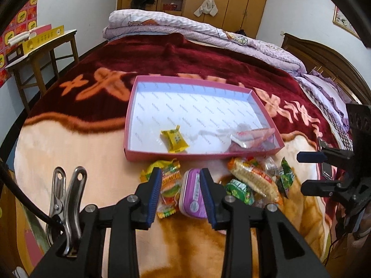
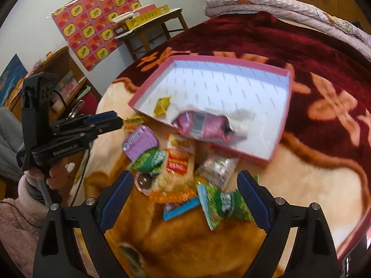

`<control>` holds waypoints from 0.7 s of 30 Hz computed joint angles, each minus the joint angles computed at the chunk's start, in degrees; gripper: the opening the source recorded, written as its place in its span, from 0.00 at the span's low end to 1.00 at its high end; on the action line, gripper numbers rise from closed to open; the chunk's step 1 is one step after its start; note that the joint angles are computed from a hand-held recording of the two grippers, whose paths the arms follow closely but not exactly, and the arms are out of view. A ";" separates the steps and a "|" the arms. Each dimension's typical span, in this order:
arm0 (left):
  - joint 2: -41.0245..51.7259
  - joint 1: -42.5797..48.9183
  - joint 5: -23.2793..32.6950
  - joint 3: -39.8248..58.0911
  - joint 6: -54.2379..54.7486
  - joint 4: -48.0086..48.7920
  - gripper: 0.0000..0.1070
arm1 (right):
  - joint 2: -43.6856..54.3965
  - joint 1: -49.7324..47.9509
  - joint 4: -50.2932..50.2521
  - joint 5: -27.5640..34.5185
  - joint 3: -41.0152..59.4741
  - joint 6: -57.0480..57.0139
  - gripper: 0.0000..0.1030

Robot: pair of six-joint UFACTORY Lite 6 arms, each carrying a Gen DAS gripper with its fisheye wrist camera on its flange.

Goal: Organize snacks

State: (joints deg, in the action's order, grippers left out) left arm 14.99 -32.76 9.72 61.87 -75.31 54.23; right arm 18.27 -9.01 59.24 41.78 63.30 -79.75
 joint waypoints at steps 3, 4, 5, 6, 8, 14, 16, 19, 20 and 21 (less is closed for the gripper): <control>-0.49 -0.18 -0.57 -1.36 -0.96 0.07 0.33 | -0.12 -1.13 0.89 -1.28 -1.41 -1.46 0.90; -0.65 -0.29 -0.79 -1.89 -1.54 0.28 0.33 | -0.06 -1.41 1.22 -1.93 -1.77 -1.98 0.90; -0.73 -0.40 -1.00 -2.29 -2.16 0.58 0.33 | -0.12 -1.62 1.51 -2.54 -2.25 -2.49 0.90; -0.81 -0.49 -1.16 -2.56 -2.40 0.62 0.33 | -0.12 -1.69 1.75 -3.45 -2.79 -2.98 0.90; -0.90 -1.08 -1.46 -3.11 -4.26 2.30 0.33 | -0.01 -1.59 1.95 -4.91 -3.43 -3.64 0.90; 1.15 -3.10 -0.68 -1.75 -6.49 4.85 0.33 | 0.72 -0.54 3.36 -9.16 -5.29 -6.08 0.90; 2.05 -3.54 -0.41 -1.32 -7.25 5.38 0.33 | 1.34 -0.19 4.04 -10.16 -5.50 -7.11 0.90; 3.71 -4.09 0.25 -0.25 -7.67 5.61 0.33 | 2.20 0.32 5.08 -11.39 -5.83 -8.53 0.90; 4.38 -4.40 0.90 0.26 -8.80 6.66 0.33 | 2.61 0.39 5.43 -11.63 -5.81 -8.88 0.90; 4.92 -4.65 1.57 0.73 -9.80 7.59 0.33 | 3.26 0.29 6.00 -11.53 -5.66 -9.45 0.90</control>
State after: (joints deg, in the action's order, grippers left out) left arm 19.91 -37.41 11.29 62.60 -85.10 61.83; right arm 21.53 -8.72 65.25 30.25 57.64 -89.20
